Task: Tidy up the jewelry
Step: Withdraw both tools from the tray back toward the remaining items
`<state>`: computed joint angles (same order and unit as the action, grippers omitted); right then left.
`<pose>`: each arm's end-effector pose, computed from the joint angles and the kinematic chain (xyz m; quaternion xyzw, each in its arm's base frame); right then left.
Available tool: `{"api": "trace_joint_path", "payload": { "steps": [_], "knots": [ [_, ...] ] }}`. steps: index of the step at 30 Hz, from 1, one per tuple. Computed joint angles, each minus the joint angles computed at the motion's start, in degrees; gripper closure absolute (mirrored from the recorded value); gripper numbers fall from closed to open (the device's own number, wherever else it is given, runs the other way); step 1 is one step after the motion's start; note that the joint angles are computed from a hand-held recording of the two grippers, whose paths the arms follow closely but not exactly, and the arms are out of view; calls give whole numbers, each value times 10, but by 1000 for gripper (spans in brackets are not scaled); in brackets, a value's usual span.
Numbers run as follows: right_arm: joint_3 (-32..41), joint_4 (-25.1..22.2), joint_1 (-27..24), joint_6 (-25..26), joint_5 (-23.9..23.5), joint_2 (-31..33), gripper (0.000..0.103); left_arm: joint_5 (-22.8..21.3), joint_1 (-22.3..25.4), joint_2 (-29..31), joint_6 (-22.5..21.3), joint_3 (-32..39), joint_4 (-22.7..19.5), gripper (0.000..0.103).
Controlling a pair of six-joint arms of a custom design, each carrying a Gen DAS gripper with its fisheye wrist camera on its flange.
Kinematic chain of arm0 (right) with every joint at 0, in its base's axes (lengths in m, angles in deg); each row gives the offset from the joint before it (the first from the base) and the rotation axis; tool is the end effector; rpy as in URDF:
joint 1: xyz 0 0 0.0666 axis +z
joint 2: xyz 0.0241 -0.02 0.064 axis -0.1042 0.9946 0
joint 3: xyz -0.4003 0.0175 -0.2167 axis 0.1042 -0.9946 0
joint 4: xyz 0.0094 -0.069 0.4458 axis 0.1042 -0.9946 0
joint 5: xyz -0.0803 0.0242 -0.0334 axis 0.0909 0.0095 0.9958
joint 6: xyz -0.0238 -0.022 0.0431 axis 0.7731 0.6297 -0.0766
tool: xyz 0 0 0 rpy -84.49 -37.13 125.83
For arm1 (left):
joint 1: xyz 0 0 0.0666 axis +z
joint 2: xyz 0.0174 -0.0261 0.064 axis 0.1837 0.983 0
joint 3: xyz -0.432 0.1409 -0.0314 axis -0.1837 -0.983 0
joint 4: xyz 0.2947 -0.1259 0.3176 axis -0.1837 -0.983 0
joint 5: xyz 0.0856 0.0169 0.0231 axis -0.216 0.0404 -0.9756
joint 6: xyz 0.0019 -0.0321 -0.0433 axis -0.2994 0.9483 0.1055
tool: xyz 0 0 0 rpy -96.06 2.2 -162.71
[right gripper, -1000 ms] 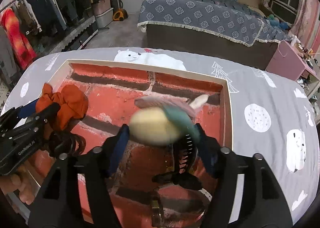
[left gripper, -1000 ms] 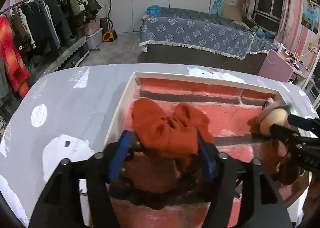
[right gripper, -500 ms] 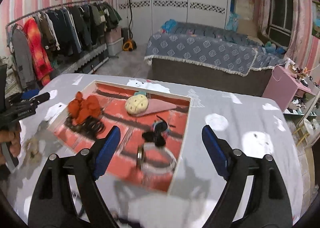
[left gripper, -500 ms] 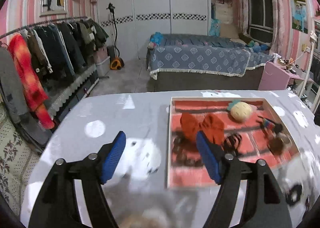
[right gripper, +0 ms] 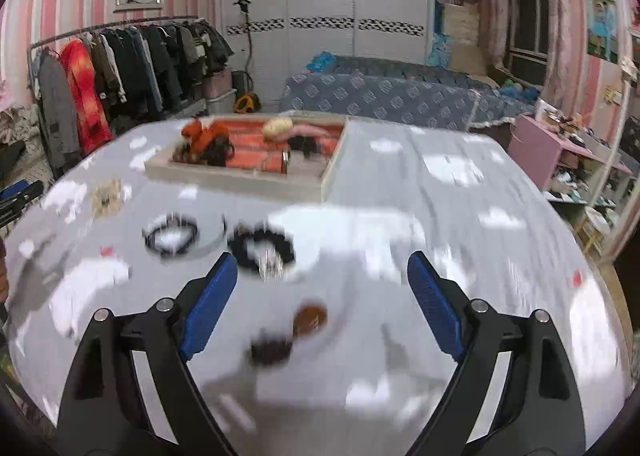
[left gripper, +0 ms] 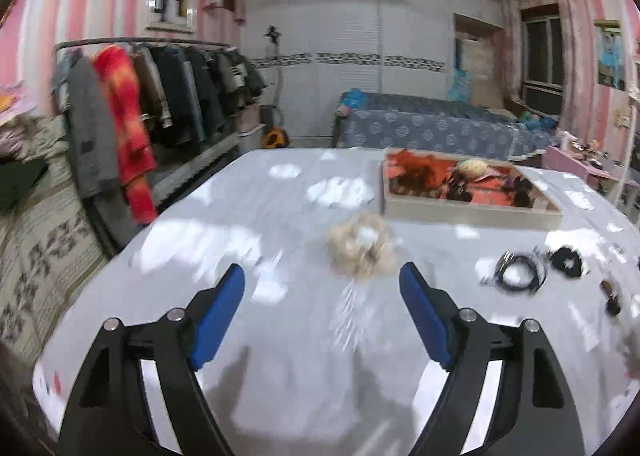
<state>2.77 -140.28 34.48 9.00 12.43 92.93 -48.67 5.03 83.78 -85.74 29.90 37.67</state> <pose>0.2656 0.1926 0.4523 0.1612 0.8738 -0.0805 0.4518 0.4748 -0.0546 0.4569 0.1648 0.8418 -0.0789 0.5079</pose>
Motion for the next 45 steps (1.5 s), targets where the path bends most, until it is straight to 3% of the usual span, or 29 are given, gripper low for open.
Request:
{"api": "trace_joint_path", "payload": {
  "steps": [2, 4, 11, 14, 16, 19, 25, 45],
  "knots": [
    [-9, -25, 31, -46, 26, 4, 17, 3, 3, -11, 6, -19, -5, 25],
    [-21, -18, 52, -67, 39, 2, 17, 17, 6, -19, 18, -29, -3, 25],
    [-33, -11, 52, -86, 35, -1, 17, -12, -24, -49, -38, -59, 42, 21],
    [-34, -16, 56, -97, 39, 4, 17, 5, -29, -46, -44, -59, 19, 21],
    [-30, -22, 62, -94, 53, 9, 17, -11, -36, -38, -46, -56, -5, 21],
    [-28, -27, 64, -93, 55, 12, 17, -4, -37, -44, -42, -64, 13, 21],
    [-25, -31, 62, -88, 47, 16, 17, 5, -27, -38, -23, -59, 10, 21],
    [-15, -48, 58, -85, 35, 30, 17, 14, -26, -34, -35, -60, 11, 21]
  ]
}}
